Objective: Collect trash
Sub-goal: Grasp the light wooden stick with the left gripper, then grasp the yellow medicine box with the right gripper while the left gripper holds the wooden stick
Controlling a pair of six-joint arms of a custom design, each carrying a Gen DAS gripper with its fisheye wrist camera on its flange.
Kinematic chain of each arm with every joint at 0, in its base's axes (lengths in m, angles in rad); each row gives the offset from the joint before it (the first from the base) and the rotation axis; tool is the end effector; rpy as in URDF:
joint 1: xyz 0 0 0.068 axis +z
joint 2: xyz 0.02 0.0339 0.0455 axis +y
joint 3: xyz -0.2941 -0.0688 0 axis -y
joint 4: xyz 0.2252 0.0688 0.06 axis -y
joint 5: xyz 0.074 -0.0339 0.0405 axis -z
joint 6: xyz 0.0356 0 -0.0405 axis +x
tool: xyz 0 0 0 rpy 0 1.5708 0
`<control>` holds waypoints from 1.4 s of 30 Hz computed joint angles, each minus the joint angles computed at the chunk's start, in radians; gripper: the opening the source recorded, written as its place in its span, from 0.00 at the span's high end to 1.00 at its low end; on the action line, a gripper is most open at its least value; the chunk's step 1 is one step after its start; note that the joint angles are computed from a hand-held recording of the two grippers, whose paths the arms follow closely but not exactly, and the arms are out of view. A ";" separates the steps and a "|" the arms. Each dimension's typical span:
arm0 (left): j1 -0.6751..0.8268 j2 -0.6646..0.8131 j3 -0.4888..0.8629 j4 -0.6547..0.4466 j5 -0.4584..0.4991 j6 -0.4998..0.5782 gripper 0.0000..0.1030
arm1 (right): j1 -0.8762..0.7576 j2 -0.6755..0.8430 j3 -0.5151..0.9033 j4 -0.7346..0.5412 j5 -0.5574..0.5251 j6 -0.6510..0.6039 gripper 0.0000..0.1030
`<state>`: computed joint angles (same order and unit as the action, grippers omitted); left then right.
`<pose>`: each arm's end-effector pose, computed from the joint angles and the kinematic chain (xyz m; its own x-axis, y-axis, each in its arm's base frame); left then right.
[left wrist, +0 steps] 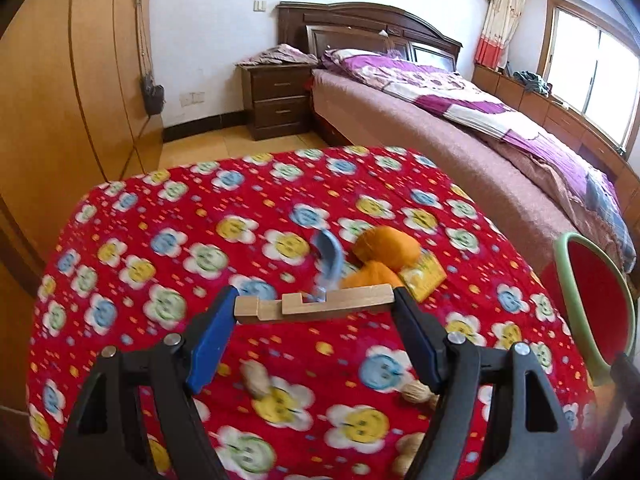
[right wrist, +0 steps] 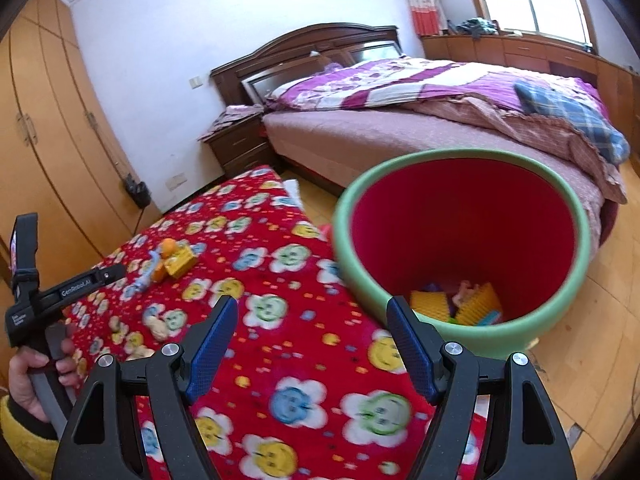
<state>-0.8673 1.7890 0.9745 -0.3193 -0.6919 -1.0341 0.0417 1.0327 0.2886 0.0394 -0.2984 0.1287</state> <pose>0.2274 -0.2330 0.1861 -0.6542 -0.2518 -0.7132 -0.2928 0.9538 -0.0682 0.1573 0.0170 0.1877 -0.6757 0.0946 -0.7311 -0.1784 0.9413 0.2866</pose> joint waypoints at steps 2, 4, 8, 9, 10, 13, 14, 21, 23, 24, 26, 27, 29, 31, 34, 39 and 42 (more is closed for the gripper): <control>0.022 -0.026 -0.033 0.018 -0.002 0.014 0.25 | 0.058 0.020 0.014 0.013 0.030 0.027 0.25; 0.046 -0.046 -0.065 0.044 0.003 0.027 0.25 | 0.126 0.050 0.027 0.035 0.074 0.057 0.25; 0.089 -0.066 -0.118 0.094 0.022 0.045 0.25 | 0.230 0.125 0.063 0.075 0.123 0.101 0.24; 0.103 -0.071 -0.135 0.113 0.029 0.052 0.25 | 0.252 0.147 0.074 0.087 0.129 0.112 0.24; 0.111 -0.071 -0.145 0.127 0.033 0.056 0.25 | 0.269 0.171 0.085 0.097 0.129 0.115 0.24; 0.137 -0.068 -0.180 0.174 0.050 0.059 0.25 | 0.319 0.243 0.126 0.101 0.146 0.126 0.22; 0.146 -0.068 -0.193 0.189 0.056 0.058 0.25 | 0.338 0.270 0.138 0.107 0.153 0.128 0.22; 0.181 -0.061 -0.261 0.289 0.089 0.049 0.25 | 0.441 0.440 0.220 0.154 0.227 0.134 0.21; 0.186 -0.059 -0.269 0.306 0.091 0.049 0.25 | 0.453 0.489 0.250 0.156 0.216 0.146 0.21; 0.190 -0.054 -0.271 0.315 0.094 0.052 0.25 | 0.458 0.515 0.270 0.153 0.208 0.150 0.21; 0.194 -0.048 -0.272 0.325 0.099 0.055 0.25 | 0.470 0.560 0.306 0.146 0.198 0.153 0.21; 0.194 -0.045 -0.274 0.328 0.099 0.055 0.25 | 0.480 0.582 0.321 0.147 0.199 0.151 0.21; 0.193 -0.040 -0.276 0.335 0.102 0.053 0.25 | 0.500 0.623 0.355 0.145 0.207 0.141 0.21; 0.197 -0.038 -0.279 0.345 0.106 0.058 0.25 | 0.521 0.661 0.396 0.123 0.217 0.127 0.21; 0.204 -0.040 -0.288 0.361 0.114 0.067 0.25 | 0.554 0.717 0.453 0.107 0.247 0.088 0.21; 0.221 -0.034 -0.306 0.392 0.135 0.077 0.25 | 0.593 0.793 0.521 0.108 0.285 0.045 0.21; 0.223 -0.036 -0.312 0.401 0.138 0.077 0.25 | 0.599 0.826 0.557 0.098 0.285 0.036 0.21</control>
<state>-0.6445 1.7535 0.6626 0.0821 -0.5534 -0.9571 0.6407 1.8592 0.8457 0.1374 -0.0138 0.1644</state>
